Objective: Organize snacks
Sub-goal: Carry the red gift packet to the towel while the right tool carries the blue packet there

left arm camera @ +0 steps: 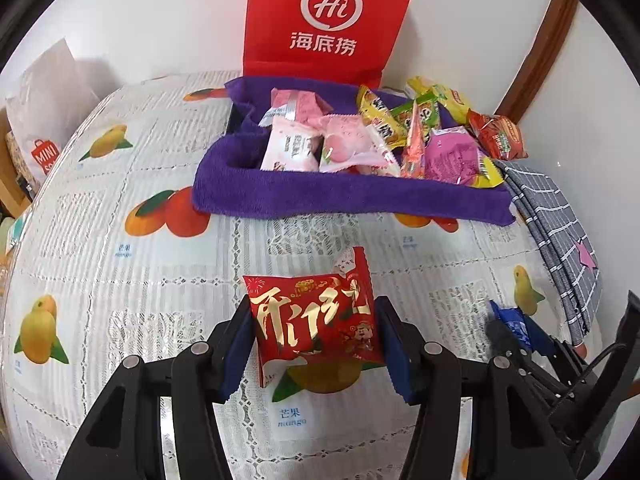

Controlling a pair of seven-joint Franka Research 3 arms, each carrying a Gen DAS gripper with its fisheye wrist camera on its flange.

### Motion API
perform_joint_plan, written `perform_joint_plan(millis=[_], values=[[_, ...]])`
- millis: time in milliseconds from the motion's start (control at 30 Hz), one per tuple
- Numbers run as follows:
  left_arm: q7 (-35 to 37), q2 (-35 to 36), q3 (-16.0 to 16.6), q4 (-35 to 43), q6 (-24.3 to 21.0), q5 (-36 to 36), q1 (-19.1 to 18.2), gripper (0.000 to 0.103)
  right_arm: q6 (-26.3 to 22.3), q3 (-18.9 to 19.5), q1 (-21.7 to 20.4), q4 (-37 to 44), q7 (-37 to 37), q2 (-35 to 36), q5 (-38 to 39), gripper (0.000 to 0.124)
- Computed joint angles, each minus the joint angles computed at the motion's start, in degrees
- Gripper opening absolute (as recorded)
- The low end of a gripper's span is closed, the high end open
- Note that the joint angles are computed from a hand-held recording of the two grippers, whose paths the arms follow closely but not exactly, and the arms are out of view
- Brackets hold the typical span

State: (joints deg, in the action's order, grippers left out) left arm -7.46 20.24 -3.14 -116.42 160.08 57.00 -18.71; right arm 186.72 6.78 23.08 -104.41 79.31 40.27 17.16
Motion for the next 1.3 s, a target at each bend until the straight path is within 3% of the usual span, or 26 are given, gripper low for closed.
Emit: perform_joint_plan(millis=[67, 233, 567, 800, 933, 1300], values=[[0.8, -0.5, -0.2, 0.1, -0.9, 0.0, -0.2, 0.056, 0.0, -0.6, 0.6, -0.2, 0.0, -0.2, 0.0, 0.047], [1.7, -1.6, -0.8, 0.5, -2.7, 0.5, -0.4, 0.056, 0.1, 3.5, -3.1, -1.3, -1.3, -1.3, -0.4, 0.044], [-0.3, -3.6, -1.3, 1.4, -4.0, 4.0, 0.3, 0.056, 1.6, 7.5, -6.9, -2.2, -3.4, -5.4, -1.6, 0.044], [0.5, -4.8, -2.0, 2.5, -4.9, 4.1, 1.5, 0.056, 0.3, 7.4, -6.9, 0.5, -5.0, -7.0, -2.1, 0.044], [3.0, -5.2, -2.5, 3.6, -6.0, 2.1, 2.4, 0.056, -1.9, 11.6, -10.6, 3.4, -7.0, -6.6, -1.8, 0.044], [7.2, -5.7, -1.9, 7.5, -6.2, -0.4, 4.3, 0.056, -12.4, 9.1, -8.2, 18.1, -10.3, -2.8, 3.5, 0.044]])
